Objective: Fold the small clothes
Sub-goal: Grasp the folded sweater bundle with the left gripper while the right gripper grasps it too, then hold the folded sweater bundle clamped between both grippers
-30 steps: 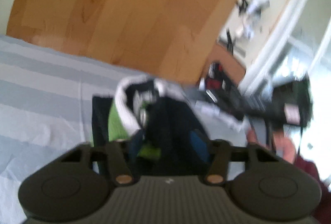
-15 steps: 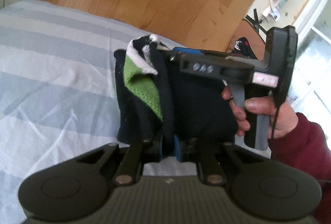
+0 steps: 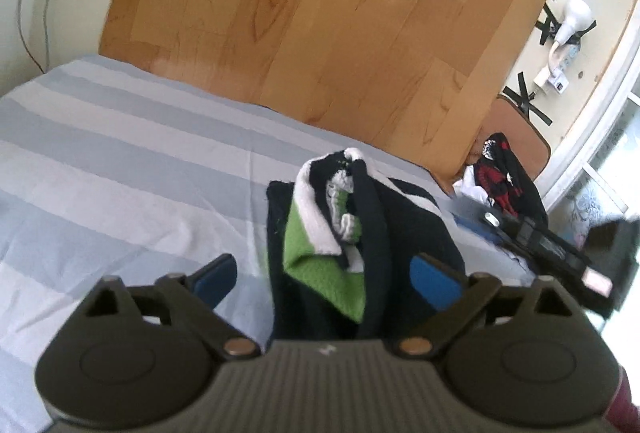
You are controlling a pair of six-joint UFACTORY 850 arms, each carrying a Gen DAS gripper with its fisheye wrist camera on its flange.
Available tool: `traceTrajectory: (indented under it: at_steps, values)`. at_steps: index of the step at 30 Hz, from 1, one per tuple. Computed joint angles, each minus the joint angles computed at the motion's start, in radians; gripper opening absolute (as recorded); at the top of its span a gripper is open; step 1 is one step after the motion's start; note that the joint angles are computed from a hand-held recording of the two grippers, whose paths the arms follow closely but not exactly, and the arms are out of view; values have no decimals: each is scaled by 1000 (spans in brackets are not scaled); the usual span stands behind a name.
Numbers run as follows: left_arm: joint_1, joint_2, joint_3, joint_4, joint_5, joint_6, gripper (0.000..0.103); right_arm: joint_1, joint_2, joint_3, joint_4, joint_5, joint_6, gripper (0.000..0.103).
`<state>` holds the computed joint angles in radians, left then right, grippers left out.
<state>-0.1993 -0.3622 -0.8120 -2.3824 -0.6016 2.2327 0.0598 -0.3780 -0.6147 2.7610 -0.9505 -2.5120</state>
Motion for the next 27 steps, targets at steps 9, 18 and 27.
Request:
traceTrajectory:
  at_steps: [9,18,27]
  values:
    - [-26,-136,-158,189,40,-211,103,-83,-59,-10,-310,8,356,91]
    - [28,-245,-228,311,-46,-379,103,-33,-90,-68,-305,58,321,97]
    - [-3,-285,-201,16,-156,10,103,-18,-120,-84,-249,29,215,102]
